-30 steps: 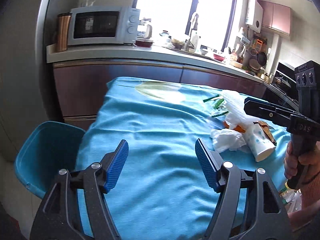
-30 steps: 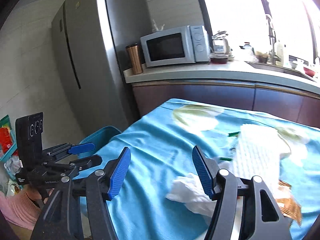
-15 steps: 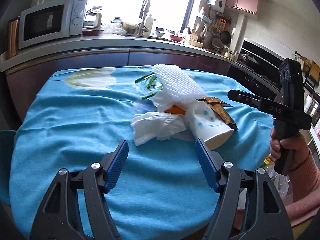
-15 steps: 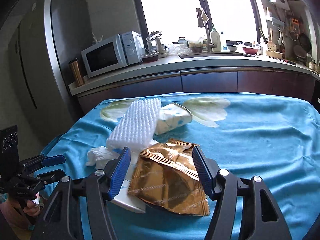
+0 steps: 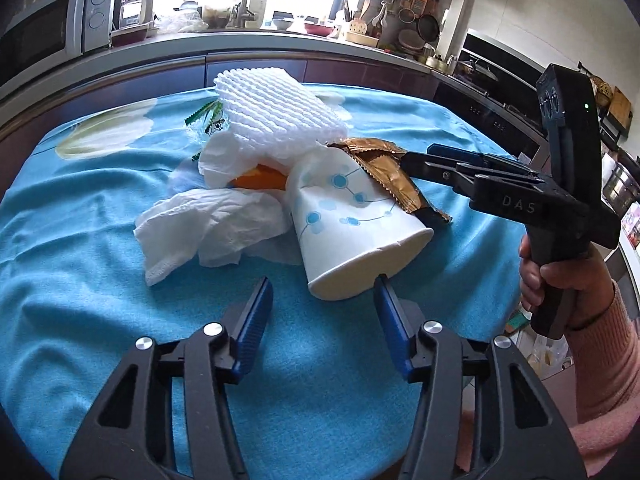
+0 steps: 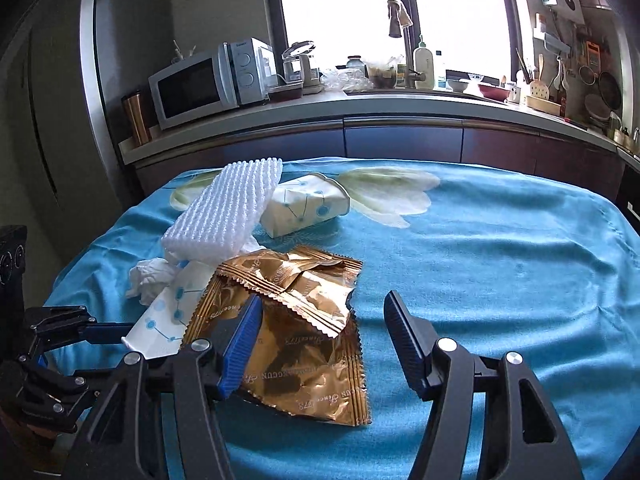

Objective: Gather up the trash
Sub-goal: 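Grasp the gold foil wrapper with the right gripper while the left gripper grasps the white paper cup rim, then lift both items over the teal bin and open both grippers to drop them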

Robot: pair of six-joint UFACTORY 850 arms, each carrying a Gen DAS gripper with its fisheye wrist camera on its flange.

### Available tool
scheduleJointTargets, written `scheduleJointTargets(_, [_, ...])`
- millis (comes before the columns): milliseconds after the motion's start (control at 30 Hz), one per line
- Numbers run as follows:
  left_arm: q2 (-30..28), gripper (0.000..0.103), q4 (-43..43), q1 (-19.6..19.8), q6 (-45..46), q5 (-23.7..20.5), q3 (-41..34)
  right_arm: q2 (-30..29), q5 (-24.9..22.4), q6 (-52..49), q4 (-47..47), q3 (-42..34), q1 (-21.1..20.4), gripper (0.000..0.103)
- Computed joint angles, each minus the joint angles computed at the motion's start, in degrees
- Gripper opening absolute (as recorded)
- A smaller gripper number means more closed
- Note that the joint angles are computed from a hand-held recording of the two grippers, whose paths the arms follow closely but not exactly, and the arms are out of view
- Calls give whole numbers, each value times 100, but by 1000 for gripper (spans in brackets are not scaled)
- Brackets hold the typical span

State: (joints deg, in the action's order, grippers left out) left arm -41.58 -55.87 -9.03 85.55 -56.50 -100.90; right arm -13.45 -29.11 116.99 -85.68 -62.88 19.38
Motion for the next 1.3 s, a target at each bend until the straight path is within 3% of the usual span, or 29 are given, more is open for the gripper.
scheduleJointTargets(433, [-166,12,0,-3,-380,-98,-258,-14,177,-134,-243,-12,-85,24])
scheduleJointTargets(567, [-143,7,-103,24,-349,-94,-228,-15,102,-227,-287,-28,-37,8])
scheduleJointTargets(700, [-101,5,-232,73,-249,-124,-199,12,63,-279,-328,-32,3,6])
scheduleJointTargets(833, [-90,5,-272,96,-243,-112,-197,-22,-23,-385,-264,-84,5,22])
scheduleJointTargets(1000, [-120,5,-221,77,-293,-38,-229,-134,-28,-662,-233,-223,5,22])
scheduleJointTargets(1067, [-124,6,-222,72,-302,-12,-216,-165,-54,-800,-227,-269,30,9])
scheduleJointTargets(1300, [-45,4,-413,109,-97,-30,-103,-29,-364,-504,-488,-172,142,3])
